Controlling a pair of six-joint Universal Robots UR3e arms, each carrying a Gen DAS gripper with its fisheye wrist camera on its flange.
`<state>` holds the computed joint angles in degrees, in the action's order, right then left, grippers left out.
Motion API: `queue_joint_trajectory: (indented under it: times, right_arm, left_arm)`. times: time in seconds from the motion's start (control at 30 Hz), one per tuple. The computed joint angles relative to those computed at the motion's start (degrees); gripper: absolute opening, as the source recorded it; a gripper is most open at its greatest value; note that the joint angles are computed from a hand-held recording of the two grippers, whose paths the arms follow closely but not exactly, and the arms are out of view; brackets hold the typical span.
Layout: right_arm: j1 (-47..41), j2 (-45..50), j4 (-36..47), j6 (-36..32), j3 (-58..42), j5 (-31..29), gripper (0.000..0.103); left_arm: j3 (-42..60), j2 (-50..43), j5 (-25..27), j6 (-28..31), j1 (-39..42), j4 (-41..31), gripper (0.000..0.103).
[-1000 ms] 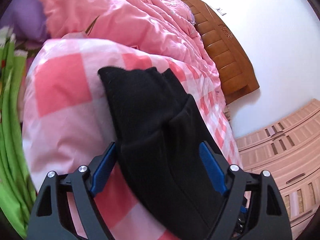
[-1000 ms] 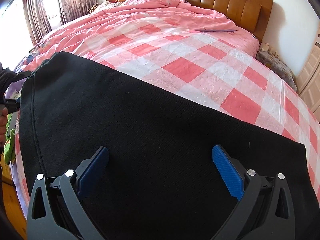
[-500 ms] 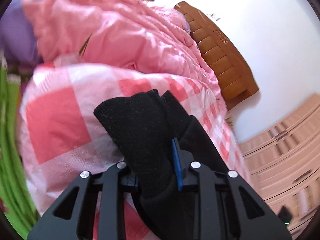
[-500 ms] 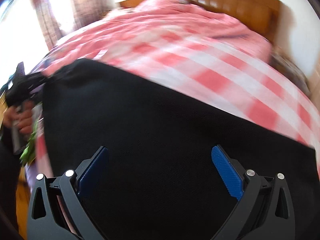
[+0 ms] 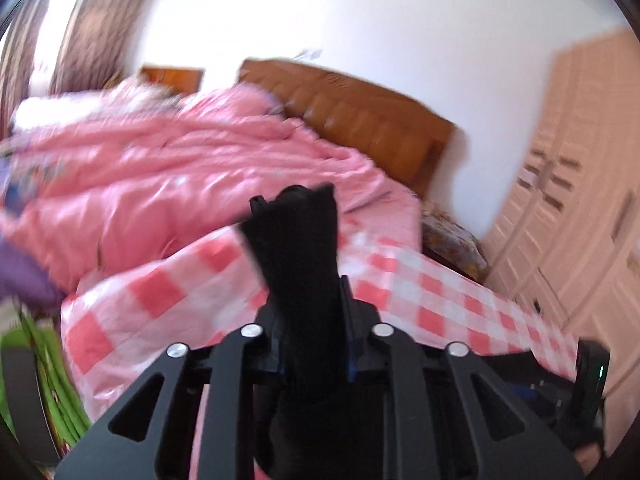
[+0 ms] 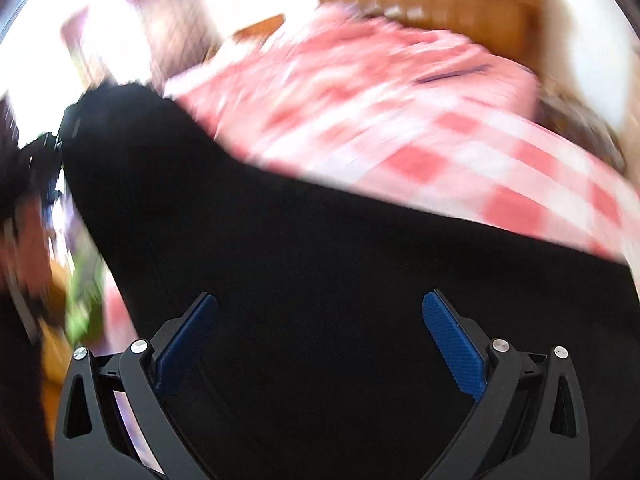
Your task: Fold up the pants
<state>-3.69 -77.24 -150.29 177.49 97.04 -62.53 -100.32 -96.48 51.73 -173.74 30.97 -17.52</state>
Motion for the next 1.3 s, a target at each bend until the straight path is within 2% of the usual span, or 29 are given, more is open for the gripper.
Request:
queue_joint_trajectory:
  times: [0.1, 0.17, 0.2, 0.33, 0.43, 0.5, 0.53, 0.57, 0.6, 0.67, 0.7, 0.73, 0.8, 0.87, 0.9, 1.0, 1.07, 1.13, 1.2, 1.23, 1.3]
  right_arm:
    - [-9.2, -9.2, -2.4, 2.3, 9.5, 3.1, 0.099]
    - [-15.7, -14.8, -2.6, 2.9, 14.1, 7.0, 0.099]
    - [-18.8, -17.4, -2.0, 2.9, 16.0, 9.1, 0.099]
    - [-28.7, -26.9, 2.4, 0.2, 21.4, 15.2, 0.099]
    - [-33.0, -30.6, 8.0, -4.3, 23.6, 17.3, 0.099]
    - [-34.6, -31.4, 11.1, -6.7, 24.8, 18.8, 0.099]
    - [-35.8, -31.9, 12.9, -8.2, 25.4, 19.9, 0.099]
    - [-37.1, -32.0, 14.9, -9.9, 25.6, 21.2, 0.099]
    - [-38.5, -32.6, 17.7, -11.7, 25.9, 22.8, 0.099]
    - [-40.5, -34.0, 22.7, -14.6, 26.7, 25.5, 0.099]
    - [-39.9, -33.2, 22.4, -14.4, 26.9, 26.2, 0.099]
    - [-40.2, -33.8, 26.2, -16.8, 26.8, 28.3, 0.099]
    - [-40.3, -34.8, 38.4, -25.2, 25.8, 34.5, 0.099]
    - [-38.6, -34.6, 48.9, -32.6, 23.9, 37.8, 0.099]
    - [-36.9, -33.9, 53.3, -35.9, 22.6, 38.6, 0.099]
    - [-32.9, -33.2, 49.3, -32.8, 23.4, 37.5, 0.098]
    - [-31.0, -32.5, 43.5, -28.8, 24.1, 37.1, 0.091]
    - [-29.0, -28.7, 42.0, -26.3, 22.2, 38.1, 0.084]
    - [-27.1, -26.5, 47.3, -28.2, 19.5, 37.6, 0.083]
    - [-26.0, -25.9, 47.2, -28.0, 18.8, 36.1, 0.082]
    - [-22.4, -24.1, 40.9, -23.6, 19.0, 30.9, 0.081]
  left_arm:
    - [-4.4, 4.2, 7.9, 1.6, -11.1, 6.6, 0.015]
    - [-6.8, 3.4, 15.9, 3.5, -21.0, 12.9, 0.015]
    - [-7.4, 2.5, 18.2, 4.4, -24.5, 14.6, 0.015]
    - [-6.8, -6.2, 30.3, 9.6, -40.3, 19.1, 0.015]
    - [-4.5, -14.2, 36.5, 16.4, -48.0, 18.4, 0.024]
    - [-5.7, -15.8, 37.5, 21.4, -50.2, 19.1, 0.048]
    - [-9.1, -15.0, 37.3, 24.3, -50.7, 23.9, 0.073]
    - [-13.8, -12.6, 35.2, 26.6, -49.9, 29.3, 0.09]
    - [-17.8, -9.6, 32.5, 27.8, -48.3, 32.3, 0.093]
    - [-25.2, 0.2, 24.9, 28.2, -42.3, 31.6, 0.093]
    - [-27.1, 3.7, 22.7, 27.1, -39.5, 30.5, 0.093]
    - [-29.1, 8.0, 20.2, 24.9, -34.8, 28.6, 0.093]
    - [-30.3, 12.6, 18.9, 20.4, -27.6, 24.9, 0.093]
    - [-29.2, 11.0, 23.8, 16.4, -22.0, 25.1, 0.091]
    - [-28.0, 10.0, 24.7, 16.2, -19.8, 23.9, 0.09]
    - [-27.3, 7.5, 24.3, 19.4, -16.7, 23.1, 0.08]
    - [-26.6, 5.1, 25.4, 21.5, -17.8, 23.2, 0.074]
    - [-27.4, 4.0, 24.4, 22.4, -17.8, 24.5, 0.074]
    - [-26.6, 1.9, 25.1, 21.6, -19.5, 25.4, 0.074]
    - [-26.4, 1.2, 25.6, 21.4, -19.9, 25.6, 0.074]
    - [-28.2, 1.4, 25.5, 21.5, -19.8, 26.7, 0.074]
